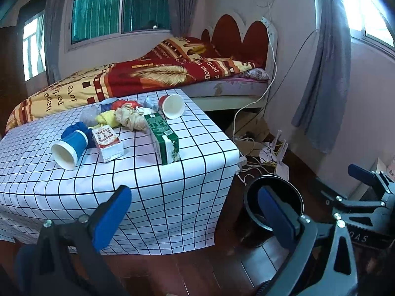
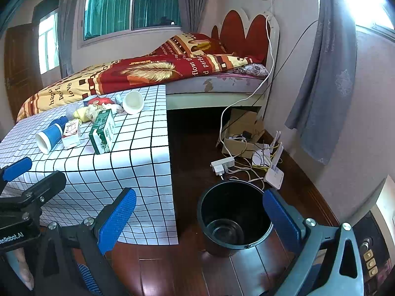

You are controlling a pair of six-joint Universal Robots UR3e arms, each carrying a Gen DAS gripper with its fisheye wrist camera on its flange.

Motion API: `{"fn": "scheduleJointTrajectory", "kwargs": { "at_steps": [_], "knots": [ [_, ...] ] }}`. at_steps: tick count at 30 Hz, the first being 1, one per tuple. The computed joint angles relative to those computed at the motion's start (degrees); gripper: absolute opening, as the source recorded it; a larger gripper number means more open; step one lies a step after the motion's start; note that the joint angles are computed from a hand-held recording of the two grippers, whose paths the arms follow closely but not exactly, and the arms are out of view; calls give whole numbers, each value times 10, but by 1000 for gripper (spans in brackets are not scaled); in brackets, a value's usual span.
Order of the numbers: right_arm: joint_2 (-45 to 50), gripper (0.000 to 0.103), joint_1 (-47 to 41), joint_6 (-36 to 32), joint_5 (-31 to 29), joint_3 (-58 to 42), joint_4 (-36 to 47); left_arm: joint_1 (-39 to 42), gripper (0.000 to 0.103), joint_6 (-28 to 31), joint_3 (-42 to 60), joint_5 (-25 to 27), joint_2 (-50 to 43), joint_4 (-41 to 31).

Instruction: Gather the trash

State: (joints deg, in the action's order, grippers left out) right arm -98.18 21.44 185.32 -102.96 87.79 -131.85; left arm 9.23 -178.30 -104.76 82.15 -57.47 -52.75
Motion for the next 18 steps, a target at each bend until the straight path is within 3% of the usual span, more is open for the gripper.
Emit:
{"fn": "scheduleJointTrajectory", "kwargs": {
  "at_steps": [18],
  "knots": [
    [-7,103,-1,0,1,12,-7,-1,103,-2,-7,4,2,5]
  ]
}}
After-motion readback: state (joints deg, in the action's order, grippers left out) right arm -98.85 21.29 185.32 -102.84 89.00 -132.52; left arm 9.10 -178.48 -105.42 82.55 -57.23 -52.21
